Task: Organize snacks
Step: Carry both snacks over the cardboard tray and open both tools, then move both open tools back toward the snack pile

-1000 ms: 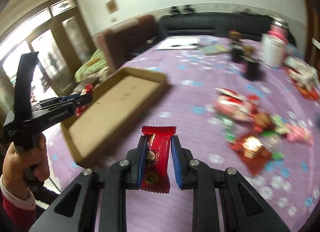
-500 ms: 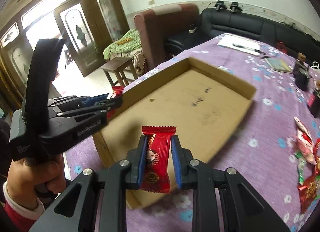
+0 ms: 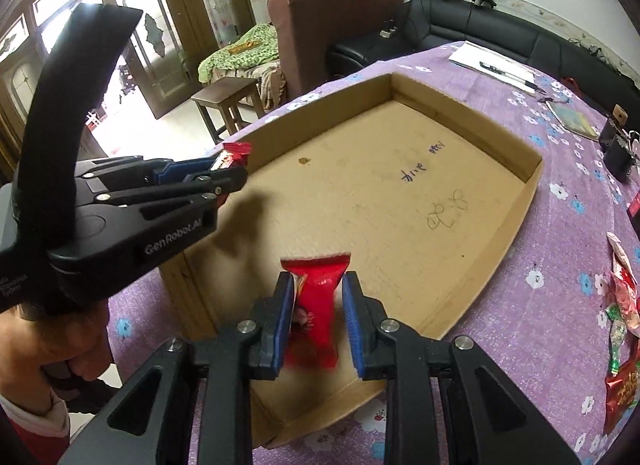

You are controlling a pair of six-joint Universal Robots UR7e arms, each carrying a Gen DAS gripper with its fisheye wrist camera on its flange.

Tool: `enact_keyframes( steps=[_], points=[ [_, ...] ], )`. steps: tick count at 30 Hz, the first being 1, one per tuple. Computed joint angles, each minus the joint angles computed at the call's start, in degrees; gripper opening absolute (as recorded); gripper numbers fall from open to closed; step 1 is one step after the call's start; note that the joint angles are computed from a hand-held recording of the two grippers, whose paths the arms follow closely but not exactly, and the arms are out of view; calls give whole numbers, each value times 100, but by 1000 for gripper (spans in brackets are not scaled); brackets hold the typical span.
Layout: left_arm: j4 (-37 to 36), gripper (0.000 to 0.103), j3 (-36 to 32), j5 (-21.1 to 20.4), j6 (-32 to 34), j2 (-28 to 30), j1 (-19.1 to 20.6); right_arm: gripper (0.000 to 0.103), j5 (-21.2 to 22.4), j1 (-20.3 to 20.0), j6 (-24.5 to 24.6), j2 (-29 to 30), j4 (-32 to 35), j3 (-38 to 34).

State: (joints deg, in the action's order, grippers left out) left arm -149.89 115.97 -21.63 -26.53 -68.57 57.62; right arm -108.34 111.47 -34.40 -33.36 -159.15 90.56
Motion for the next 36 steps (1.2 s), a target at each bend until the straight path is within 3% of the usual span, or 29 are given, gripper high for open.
enact_keyframes(
  steps=[1,3,5,14,18,23,29,31,36],
  points=[
    [-117,75,37,103,42,13,-40,34,8,-11,4,3,-20,-4],
    [-627,85,167,332,310,48,-143,49,-40,6,-34,-11,-138,34],
    [-642,86,191,429,295,24,-196,54,-10,4,-63,-69,-241,97],
    [-605,89,203,625,132,-24,-430,54,114,-108,-119,-608,-792,541],
    [-1050,90,115,209,420,185,-585,56,93,-325,-89,-1019,-1162,909],
    [-1496,91,-287,-453,1038,826,-760,62,-276,-761,-44,-1579,-1672,1367],
    [-1376,91,-1111,-1191,1614,1716,-834,65,-588,-1444,286,-2201,-1772,1485],
    [-1311,91,-1427,-1384,1762,2032,-819,73,-652,-1619,250,-2318,-1842,1455],
    [-1028,91,-2256,-1706,2123,2673,-711,73,-668,-1955,-8,-2398,-1891,1173]
  ],
)
